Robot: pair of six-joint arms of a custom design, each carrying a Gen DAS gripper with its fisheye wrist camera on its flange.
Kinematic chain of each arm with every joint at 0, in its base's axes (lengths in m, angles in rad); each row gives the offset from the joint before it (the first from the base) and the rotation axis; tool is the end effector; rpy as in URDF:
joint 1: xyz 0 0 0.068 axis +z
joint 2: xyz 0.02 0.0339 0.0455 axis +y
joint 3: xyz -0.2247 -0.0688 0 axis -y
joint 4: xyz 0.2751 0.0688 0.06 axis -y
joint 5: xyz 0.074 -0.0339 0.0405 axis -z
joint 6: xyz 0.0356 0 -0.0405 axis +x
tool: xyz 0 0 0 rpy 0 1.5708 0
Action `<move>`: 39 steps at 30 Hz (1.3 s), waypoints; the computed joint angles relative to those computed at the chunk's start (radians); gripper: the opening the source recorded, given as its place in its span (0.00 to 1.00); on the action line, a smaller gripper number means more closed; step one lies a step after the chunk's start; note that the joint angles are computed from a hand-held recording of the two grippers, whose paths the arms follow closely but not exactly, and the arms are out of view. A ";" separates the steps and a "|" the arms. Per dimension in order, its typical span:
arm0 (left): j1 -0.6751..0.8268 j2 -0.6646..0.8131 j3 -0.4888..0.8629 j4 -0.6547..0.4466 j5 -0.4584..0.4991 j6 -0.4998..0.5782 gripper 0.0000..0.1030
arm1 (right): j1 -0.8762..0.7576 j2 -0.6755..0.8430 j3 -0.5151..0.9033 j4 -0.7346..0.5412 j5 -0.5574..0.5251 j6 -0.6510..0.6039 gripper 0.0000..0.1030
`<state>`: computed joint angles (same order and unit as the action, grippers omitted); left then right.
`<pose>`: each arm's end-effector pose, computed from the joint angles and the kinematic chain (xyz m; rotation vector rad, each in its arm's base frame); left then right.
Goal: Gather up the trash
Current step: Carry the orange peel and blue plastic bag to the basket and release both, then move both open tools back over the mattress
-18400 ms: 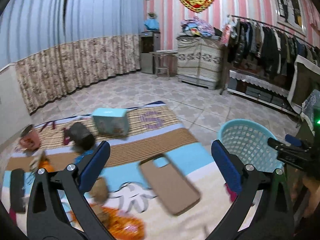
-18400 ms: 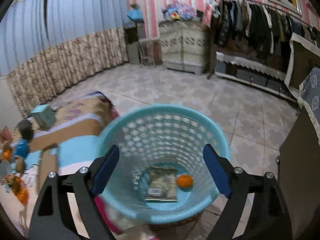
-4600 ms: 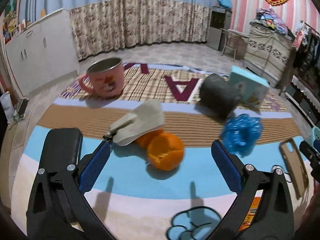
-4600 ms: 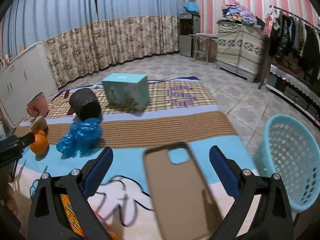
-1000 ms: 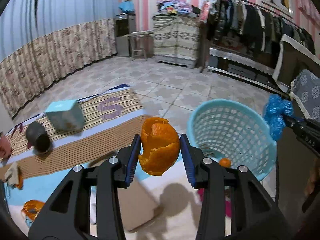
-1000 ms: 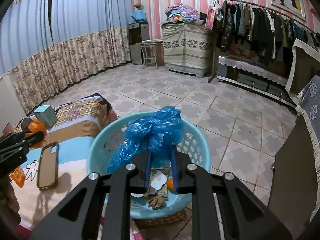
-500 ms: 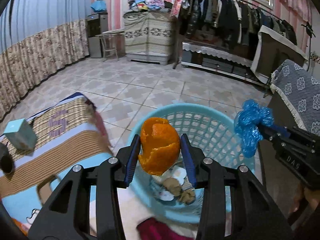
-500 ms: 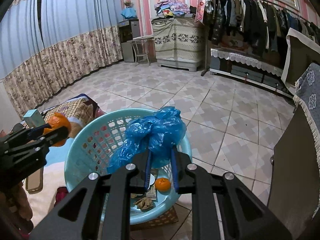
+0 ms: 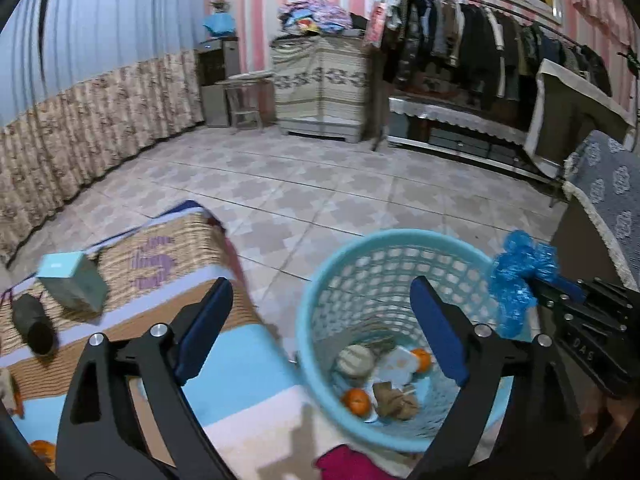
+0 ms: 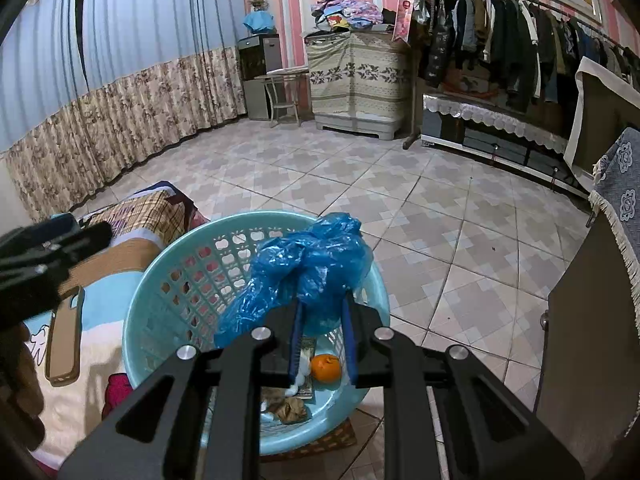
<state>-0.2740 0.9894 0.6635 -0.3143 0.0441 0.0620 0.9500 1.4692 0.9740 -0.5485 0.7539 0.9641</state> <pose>0.2540 -0.0730 0.2046 0.3946 2.1799 -0.1662 0.2048 0.2445 0.1727 0.2550 2.2380 -0.0166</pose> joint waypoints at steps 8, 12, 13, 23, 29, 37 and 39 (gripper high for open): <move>0.105 -0.089 -0.032 -0.032 0.023 0.041 0.93 | -0.006 0.079 0.060 0.013 -0.028 0.000 0.18; 0.122 -0.110 -0.046 -0.037 0.024 0.048 0.94 | -0.013 0.133 0.109 -0.001 -0.039 0.004 0.24; 0.126 -0.115 -0.051 -0.037 0.024 0.050 0.94 | -0.016 0.141 0.118 -0.004 -0.044 0.001 0.32; 0.199 -0.185 -0.091 -0.061 0.052 0.082 0.95 | -0.024 0.224 0.193 -0.041 -0.069 0.030 0.82; 0.327 -0.274 -0.115 -0.121 0.125 0.126 0.95 | 0.023 0.257 0.248 -0.088 -0.037 0.090 0.88; 0.651 -0.368 -0.113 -0.223 0.326 0.272 0.95 | 0.135 0.379 0.442 -0.139 0.035 0.111 0.90; 0.765 -0.340 -0.094 -0.228 0.388 0.329 0.95 | 0.164 0.426 0.515 -0.154 0.052 0.102 0.90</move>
